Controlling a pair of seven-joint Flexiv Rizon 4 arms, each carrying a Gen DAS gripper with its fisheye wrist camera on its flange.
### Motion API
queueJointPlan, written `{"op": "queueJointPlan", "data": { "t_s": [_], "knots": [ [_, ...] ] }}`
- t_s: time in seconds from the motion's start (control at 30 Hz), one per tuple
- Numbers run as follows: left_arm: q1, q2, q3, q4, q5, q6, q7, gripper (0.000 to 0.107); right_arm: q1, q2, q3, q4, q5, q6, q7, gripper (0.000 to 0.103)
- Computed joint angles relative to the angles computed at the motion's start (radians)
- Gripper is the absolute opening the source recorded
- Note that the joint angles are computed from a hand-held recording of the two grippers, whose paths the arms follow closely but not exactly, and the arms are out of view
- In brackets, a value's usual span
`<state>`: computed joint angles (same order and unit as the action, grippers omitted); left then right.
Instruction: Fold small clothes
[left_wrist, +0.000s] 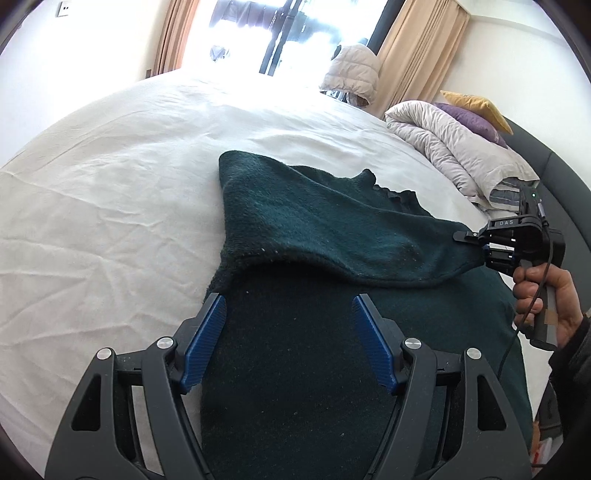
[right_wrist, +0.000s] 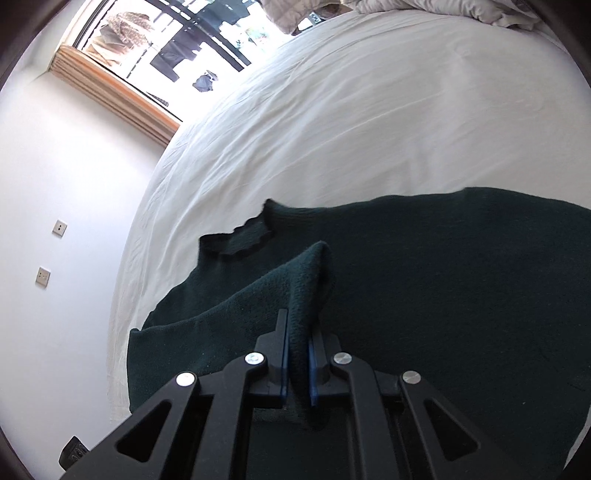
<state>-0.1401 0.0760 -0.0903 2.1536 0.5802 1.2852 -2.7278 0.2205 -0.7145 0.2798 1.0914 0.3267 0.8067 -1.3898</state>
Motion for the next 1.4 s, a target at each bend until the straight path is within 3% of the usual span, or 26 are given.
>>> {"op": "queueJointPlan", "data": {
  "t_s": [0.23,0.33,0.5,0.57,0.83,1.0,1.2,1.3,1.33,1.4],
  "knots": [
    [0.010,0.015,-0.011,-0.028,0.038,-0.018,-0.029,0.070,-0.009,0.002,-0.004,0.022,-0.005,-0.015,-0.003,0.009],
    [0.024,0.009,-0.021,-0.095,0.068,-0.067,-0.013,0.070,-0.007,0.007,-0.004,0.036,-0.005,-0.007,-0.002,0.009],
    [0.015,-0.076,-0.015,-0.264,0.128,-0.181,0.053,0.070,-0.015,0.010,0.002,0.023,0.003,-0.042,-0.011,0.009],
    [0.005,-0.130,0.006,-0.310,0.074,-0.187,0.098,0.070,-0.010,0.004,-0.006,0.017,-0.003,-0.054,-0.003,0.009],
    [-0.074,-0.284,0.070,-0.434,-0.001,-0.361,0.222,0.070,-0.016,-0.017,-0.012,-0.013,0.013,-0.104,0.034,0.010],
    [-0.076,-0.296,0.132,-0.350,-0.081,-0.261,0.205,0.070,-0.006,-0.045,-0.018,-0.034,0.006,-0.085,0.048,0.009],
    [-0.108,-0.309,0.156,-0.365,-0.058,-0.280,0.208,0.070,-0.014,-0.048,-0.014,-0.025,0.011,-0.051,0.052,0.008],
    [-0.113,-0.312,0.161,-0.363,-0.054,-0.272,0.201,0.070,0.062,0.022,-0.122,0.078,-0.123,0.027,0.171,0.022],
    [-0.113,-0.314,0.162,-0.364,-0.056,-0.270,0.202,0.070,0.098,0.055,-0.170,0.136,-0.189,0.088,0.234,0.035],
    [-0.118,-0.316,0.166,-0.366,-0.048,-0.273,0.195,0.070,0.110,0.096,-0.167,0.207,-0.232,0.210,0.257,0.038]
  ]
}}
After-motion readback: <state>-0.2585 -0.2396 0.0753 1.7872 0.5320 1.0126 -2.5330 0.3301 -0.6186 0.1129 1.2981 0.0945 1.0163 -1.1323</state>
